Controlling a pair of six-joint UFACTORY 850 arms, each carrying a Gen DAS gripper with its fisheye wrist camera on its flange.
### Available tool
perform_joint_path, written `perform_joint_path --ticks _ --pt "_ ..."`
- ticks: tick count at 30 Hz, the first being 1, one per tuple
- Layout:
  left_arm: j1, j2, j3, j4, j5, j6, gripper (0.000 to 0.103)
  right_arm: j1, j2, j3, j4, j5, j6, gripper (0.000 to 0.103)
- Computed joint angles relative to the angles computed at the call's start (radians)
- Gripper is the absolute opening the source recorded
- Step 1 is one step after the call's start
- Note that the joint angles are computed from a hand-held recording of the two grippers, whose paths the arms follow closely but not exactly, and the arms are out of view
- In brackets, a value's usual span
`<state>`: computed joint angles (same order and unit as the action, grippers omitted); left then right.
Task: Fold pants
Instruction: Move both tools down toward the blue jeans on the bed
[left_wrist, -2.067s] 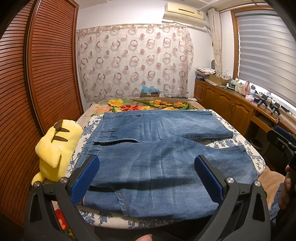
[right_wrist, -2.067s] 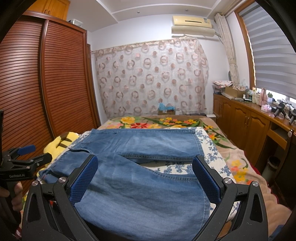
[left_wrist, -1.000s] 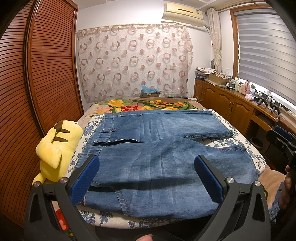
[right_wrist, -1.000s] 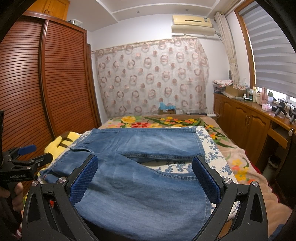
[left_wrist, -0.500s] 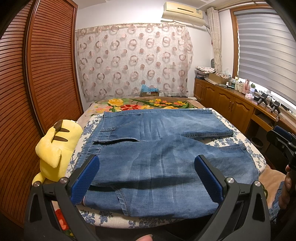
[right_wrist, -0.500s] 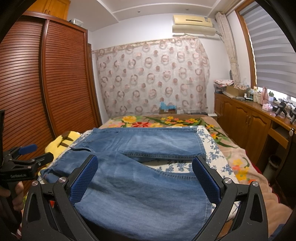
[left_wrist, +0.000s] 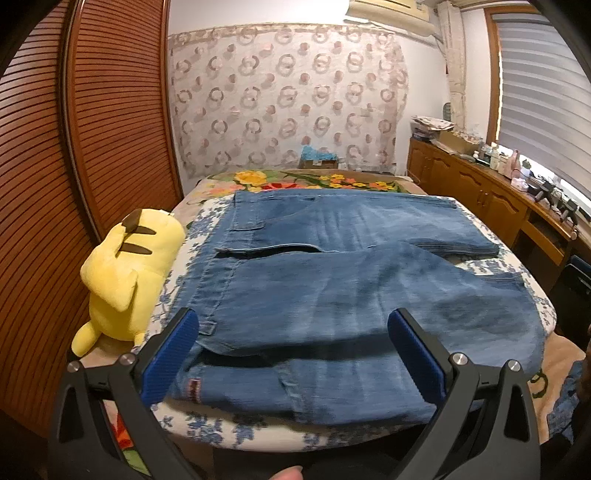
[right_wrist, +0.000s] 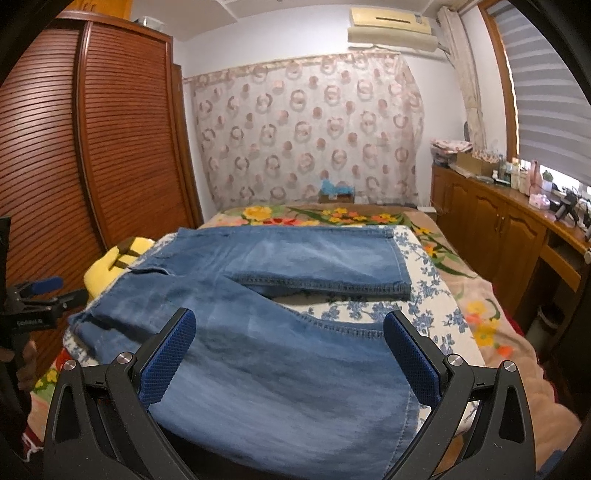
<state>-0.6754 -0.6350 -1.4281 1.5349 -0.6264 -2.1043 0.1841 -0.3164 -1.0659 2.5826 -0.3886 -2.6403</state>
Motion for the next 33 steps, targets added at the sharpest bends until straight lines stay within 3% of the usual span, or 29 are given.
perform_joint_path --ticks 9,13,17,20,25,29,33 --pt "0.025 0.01 0.035 0.01 0.022 -0.022 0.103 -0.019 -0.053 -0.053 -0.098 0.054 0.07 0.103" --pt "0.041 0.016 0.062 0.013 0.039 -0.043 0.103 -0.012 -0.1 -0.088 -0.052 0.093 -0.009 0.103" --pt "0.052 0.026 0.093 0.011 0.002 -0.083 0.103 -0.025 -0.161 -0.14 -0.216 0.119 0.17 0.103" --pt "0.067 0.051 0.143 0.057 0.002 -0.175 0.103 -0.02 -0.193 -0.161 -0.129 0.152 0.076 0.103" --pt "0.087 0.068 0.185 0.052 -0.009 -0.2 0.103 -0.022 -0.238 -0.198 -0.205 0.186 0.149 0.103" --pt "0.1 0.078 0.219 0.083 0.008 -0.247 0.102 -0.026 -0.261 -0.215 -0.323 0.194 0.269 0.103" --pt "0.115 0.083 0.251 0.129 0.057 -0.325 0.095 -0.026 -0.272 -0.221 -0.385 0.207 0.325 0.103"
